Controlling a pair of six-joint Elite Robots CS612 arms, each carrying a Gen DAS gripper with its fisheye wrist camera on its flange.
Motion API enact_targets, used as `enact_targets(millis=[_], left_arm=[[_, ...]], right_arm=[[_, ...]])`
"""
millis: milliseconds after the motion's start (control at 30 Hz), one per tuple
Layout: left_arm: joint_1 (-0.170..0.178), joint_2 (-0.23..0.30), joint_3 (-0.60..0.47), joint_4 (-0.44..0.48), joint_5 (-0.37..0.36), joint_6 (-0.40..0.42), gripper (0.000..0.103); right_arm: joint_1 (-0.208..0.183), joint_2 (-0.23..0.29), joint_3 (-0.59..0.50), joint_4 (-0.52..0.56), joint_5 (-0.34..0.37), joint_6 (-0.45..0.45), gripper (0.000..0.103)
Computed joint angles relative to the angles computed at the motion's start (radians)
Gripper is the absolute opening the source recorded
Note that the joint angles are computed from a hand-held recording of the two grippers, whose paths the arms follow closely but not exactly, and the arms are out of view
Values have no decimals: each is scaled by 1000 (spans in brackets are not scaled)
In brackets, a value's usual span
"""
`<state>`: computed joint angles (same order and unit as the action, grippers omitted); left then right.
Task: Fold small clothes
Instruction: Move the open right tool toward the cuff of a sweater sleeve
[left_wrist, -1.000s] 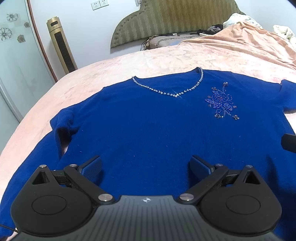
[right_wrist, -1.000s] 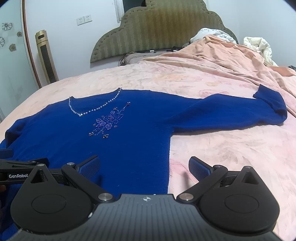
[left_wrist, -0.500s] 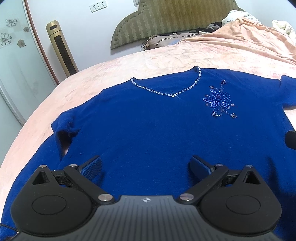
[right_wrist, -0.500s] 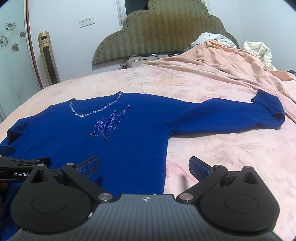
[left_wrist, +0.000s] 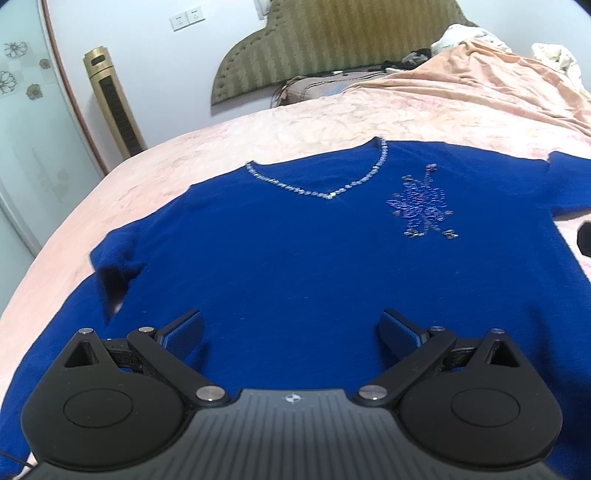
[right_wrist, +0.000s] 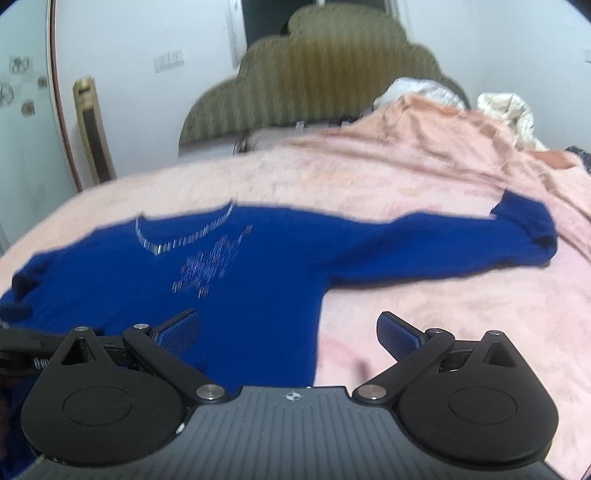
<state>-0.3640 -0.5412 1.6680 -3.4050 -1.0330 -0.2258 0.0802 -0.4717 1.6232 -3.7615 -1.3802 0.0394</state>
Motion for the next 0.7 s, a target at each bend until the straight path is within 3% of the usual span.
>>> enact_targets(millis=[167, 300, 367, 500, 600, 700], left_arm=[[-1, 8, -19, 13, -25, 2, 102], [3, 15, -29, -8, -44, 18, 102], [4, 16, -34, -9, -44, 12, 102], [14, 17, -46, 28, -89, -27, 102], [15, 21, -52, 46, -93, -36, 102], [13, 25, -54, 42, -83, -39, 102]], right_arm=[[3, -2, -4, 25, -14, -134, 103], [-11, -1, -6, 11, 35, -61, 103], [-15, -2, -11, 39, 52, -74, 103], [0, -2, -16, 70, 19, -171, 103], [-1, -1, -20, 55, 21, -158, 103], [0, -3, -29, 76, -20, -157, 103]])
